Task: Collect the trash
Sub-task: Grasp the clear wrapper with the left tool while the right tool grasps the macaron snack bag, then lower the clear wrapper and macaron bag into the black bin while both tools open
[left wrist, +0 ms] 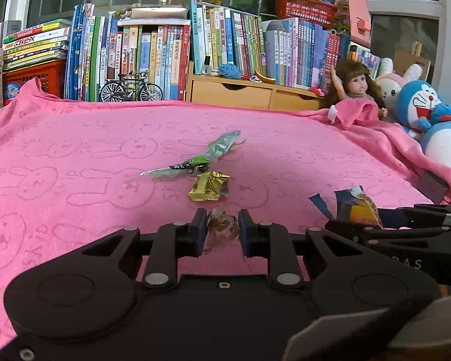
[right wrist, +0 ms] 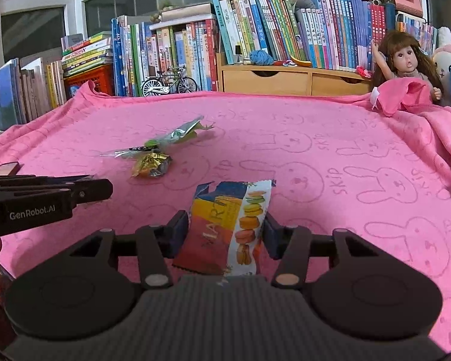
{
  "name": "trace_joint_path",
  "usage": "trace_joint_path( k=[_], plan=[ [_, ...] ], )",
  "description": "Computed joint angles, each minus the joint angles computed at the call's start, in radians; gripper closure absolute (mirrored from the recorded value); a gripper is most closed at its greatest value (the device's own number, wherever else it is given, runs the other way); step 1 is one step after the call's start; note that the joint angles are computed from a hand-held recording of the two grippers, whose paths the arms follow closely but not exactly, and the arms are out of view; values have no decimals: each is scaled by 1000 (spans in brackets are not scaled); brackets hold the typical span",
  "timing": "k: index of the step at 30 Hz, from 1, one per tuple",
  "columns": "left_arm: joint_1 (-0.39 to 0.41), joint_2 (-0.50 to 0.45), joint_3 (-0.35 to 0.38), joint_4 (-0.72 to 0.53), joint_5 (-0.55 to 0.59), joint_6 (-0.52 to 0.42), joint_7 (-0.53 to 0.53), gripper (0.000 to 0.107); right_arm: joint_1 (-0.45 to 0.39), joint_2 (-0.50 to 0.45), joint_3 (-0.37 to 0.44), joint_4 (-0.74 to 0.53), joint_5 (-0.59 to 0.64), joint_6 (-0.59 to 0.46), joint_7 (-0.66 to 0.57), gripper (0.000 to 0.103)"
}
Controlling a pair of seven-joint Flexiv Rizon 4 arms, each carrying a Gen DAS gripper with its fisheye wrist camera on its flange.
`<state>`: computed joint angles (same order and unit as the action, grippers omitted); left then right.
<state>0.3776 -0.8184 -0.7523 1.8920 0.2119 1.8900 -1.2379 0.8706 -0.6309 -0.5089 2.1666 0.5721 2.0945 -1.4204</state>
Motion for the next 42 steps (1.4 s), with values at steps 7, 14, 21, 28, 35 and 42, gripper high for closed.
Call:
trace_joint_path(
  k=[7, 14, 21, 28, 35, 42],
  plan=[
    [80, 18, -61, 69, 43, 2, 7, 86, 2, 36, 53, 48, 29, 49, -27, 47],
    [156, 45, -108, 171, 86, 51, -18, 86, 0, 69, 136, 89, 92, 100, -77, 47],
    [279, 63, -200, 279, 130, 21, -28, 86, -24, 111, 244, 131, 151, 138, -110, 47],
    [354, 86, -249, 367, 116, -26, 14, 86, -2, 139, 317, 170, 229, 163, -157, 47],
    [383, 105, -253, 423, 61, -81, 52, 86, 73, 159, 302, 188, 284, 93, -235, 47],
    [379, 118, -232, 443, -9, -171, 103, 86, 90, 130, 306, 219, 229, 42, -153, 47]
  ],
)
